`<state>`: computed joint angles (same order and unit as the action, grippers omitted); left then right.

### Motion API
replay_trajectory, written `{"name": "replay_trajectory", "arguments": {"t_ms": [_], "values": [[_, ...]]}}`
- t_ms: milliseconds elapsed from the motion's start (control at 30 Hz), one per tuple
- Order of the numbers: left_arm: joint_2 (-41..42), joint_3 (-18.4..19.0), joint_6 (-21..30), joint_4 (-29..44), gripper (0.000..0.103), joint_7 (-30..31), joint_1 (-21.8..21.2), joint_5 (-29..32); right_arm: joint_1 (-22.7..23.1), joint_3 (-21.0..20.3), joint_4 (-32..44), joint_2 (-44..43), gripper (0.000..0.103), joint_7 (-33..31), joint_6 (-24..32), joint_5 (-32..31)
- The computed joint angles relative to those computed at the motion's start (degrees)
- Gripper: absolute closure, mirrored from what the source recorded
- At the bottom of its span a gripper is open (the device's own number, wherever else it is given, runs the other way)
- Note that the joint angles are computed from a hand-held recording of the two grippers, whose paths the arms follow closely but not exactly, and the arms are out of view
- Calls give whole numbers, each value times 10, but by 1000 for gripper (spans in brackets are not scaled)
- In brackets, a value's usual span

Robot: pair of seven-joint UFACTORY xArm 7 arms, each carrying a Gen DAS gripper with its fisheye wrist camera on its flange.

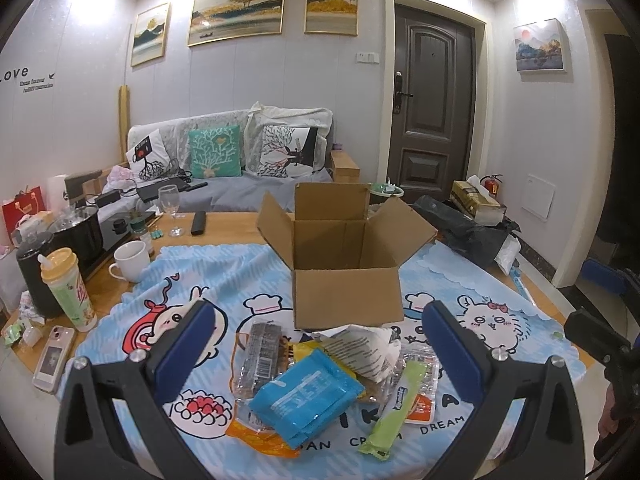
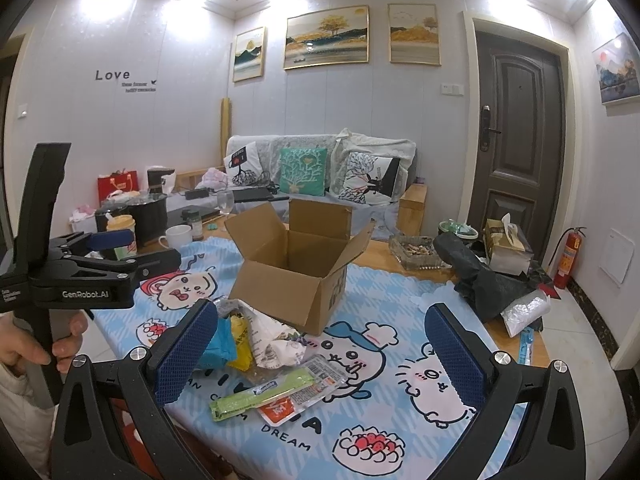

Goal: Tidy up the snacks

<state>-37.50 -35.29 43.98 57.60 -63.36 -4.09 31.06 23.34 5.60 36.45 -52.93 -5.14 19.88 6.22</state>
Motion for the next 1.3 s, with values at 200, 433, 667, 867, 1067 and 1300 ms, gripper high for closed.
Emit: {"name": "replay_trajectory", "arguments": {"t_ms": [200, 433, 667, 867, 1067, 1300], "values": [[14, 24, -10, -9, 0, 24, -11, -3, 29, -25, -8, 13, 0, -11, -18, 19], [49, 62, -10, -22, 0, 86, -25, 3, 79, -66, 14, 96, 2, -67, -23, 46], [77, 127, -57, -57, 0, 127, -52, -27, 182, -163, 62, 209, 26, -175, 17, 169], [92, 185, -155, -95, 0, 197, -68, -88, 191, -174, 124, 311, 32, -251, 56, 240], [113, 232, -219, -112, 0, 301, -101, -156, 180, -172, 189, 393, 32, -321, 103, 312], [131, 255, -225, -101, 0, 400, -128, -238, 134, -141, 276, 490, 26, -337, 186, 323]]}}
